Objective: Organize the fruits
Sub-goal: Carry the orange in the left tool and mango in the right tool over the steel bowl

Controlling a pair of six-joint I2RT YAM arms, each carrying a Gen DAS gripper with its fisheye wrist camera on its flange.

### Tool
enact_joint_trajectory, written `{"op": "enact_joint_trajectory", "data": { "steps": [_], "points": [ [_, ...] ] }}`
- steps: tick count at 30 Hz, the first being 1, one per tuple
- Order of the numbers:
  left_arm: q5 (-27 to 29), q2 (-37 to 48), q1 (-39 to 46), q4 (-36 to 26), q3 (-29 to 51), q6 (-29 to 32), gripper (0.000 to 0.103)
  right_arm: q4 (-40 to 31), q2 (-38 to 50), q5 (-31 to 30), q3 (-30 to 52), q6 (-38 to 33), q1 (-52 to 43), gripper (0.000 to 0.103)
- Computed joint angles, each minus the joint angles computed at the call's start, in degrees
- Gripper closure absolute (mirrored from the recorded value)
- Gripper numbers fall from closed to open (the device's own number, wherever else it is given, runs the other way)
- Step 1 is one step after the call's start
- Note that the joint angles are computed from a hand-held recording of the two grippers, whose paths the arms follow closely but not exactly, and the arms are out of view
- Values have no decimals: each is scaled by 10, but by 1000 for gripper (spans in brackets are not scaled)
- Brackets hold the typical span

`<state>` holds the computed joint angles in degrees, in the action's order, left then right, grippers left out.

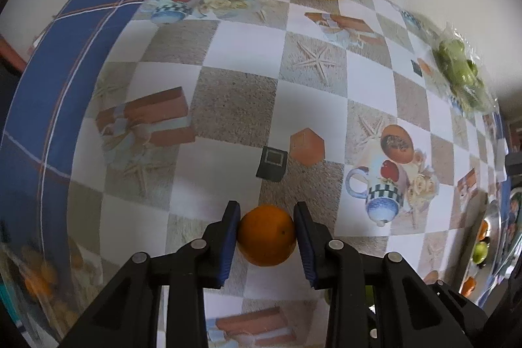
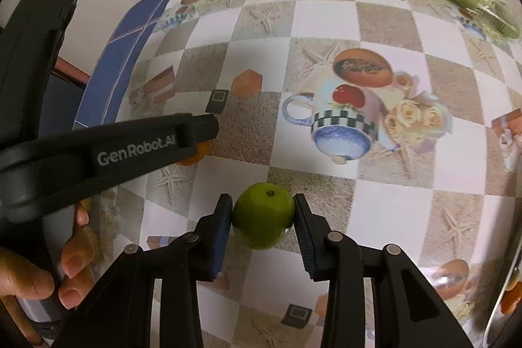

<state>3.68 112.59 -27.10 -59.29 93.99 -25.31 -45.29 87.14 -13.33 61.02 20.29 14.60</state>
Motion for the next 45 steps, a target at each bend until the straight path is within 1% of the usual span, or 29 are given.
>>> {"op": "enact_joint_trajectory", "data": {
  "steps": [7, 11, 15, 19, 24, 28, 30, 33, 36, 41, 45],
  "points": [
    [-18, -27, -34, -18, -4, -40, 67, -40, -69, 11, -10, -24, -26, 64],
    [-29, -38, -66, -30, -4, -74, 67, -71, -112, 14, -17, -41, -61, 64],
    [-32, -31, -93, -42, 7, -107, 67, -94, -152, 18, -35, -60, -99, 64],
    [-45, -30, -128, -50, 18, -143, 67, -121, -193, 1, -55, -95, -166, 64],
    [-44, -32, -168, -43, 21, -191, 67, -151, -231, 1, -63, -135, -241, 64],
    [-53, -37, -205, -30, 18, -234, 67, -174, -257, -20, -66, -180, -316, 64],
    [-60, -38, -225, -22, 15, -259, 67, -190, -267, -39, -63, -204, -362, 64],
    [-66, -40, -250, -8, 8, -286, 67, -201, -272, -54, -62, -230, -395, 64],
    [-87, -32, -274, -13, 19, -307, 67, -212, -276, -59, -60, -260, -434, 64],
    [-126, -19, -296, -26, 47, -322, 67, -223, -270, -78, -53, -314, -503, 64],
    [-154, -2, -312, -40, 81, -323, 67, -229, -248, -97, -41, -344, -552, 64]
  ]
}}
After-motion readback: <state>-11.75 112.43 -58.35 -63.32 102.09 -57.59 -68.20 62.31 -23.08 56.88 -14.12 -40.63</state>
